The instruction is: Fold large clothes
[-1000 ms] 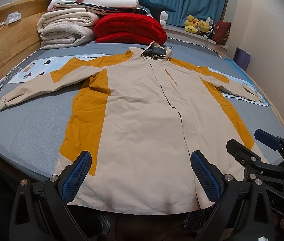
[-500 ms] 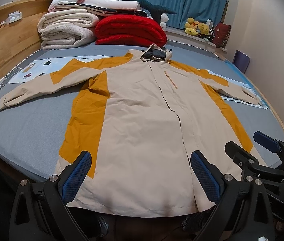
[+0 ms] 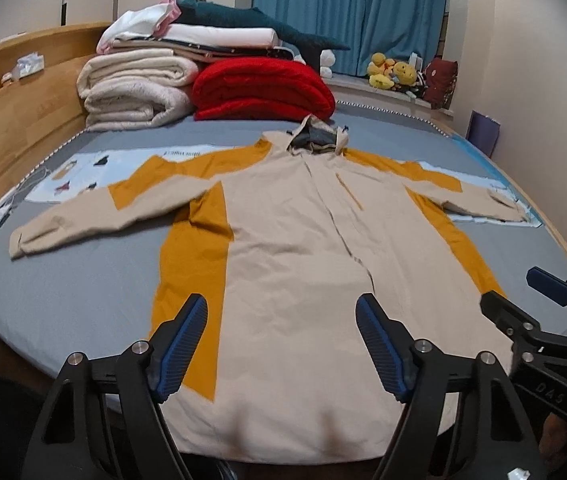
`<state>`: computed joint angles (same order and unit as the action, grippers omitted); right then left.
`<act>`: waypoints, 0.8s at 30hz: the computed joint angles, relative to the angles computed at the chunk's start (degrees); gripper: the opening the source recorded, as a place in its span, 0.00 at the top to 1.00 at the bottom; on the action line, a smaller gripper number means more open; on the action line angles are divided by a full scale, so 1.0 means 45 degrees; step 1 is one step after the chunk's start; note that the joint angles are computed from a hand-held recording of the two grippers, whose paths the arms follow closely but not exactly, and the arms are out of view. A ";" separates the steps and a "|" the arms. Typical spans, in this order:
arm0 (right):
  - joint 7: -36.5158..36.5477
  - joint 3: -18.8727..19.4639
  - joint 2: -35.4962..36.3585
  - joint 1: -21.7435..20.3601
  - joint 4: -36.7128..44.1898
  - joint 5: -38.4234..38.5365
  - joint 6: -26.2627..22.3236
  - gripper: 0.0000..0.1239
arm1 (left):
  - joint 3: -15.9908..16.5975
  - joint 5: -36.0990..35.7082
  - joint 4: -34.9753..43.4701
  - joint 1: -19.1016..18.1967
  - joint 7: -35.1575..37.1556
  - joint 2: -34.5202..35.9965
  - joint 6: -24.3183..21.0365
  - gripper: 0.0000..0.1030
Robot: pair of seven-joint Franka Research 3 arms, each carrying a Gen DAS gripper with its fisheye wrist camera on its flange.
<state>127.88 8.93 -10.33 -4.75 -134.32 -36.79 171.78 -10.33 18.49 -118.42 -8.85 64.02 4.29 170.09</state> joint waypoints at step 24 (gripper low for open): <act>-0.6622 -0.2482 0.8166 0.2349 1.2495 0.6626 -0.0976 0.86 | 0.0705 -0.1159 1.3312 0.1119 0.2931 0.8583 -0.3796 0.74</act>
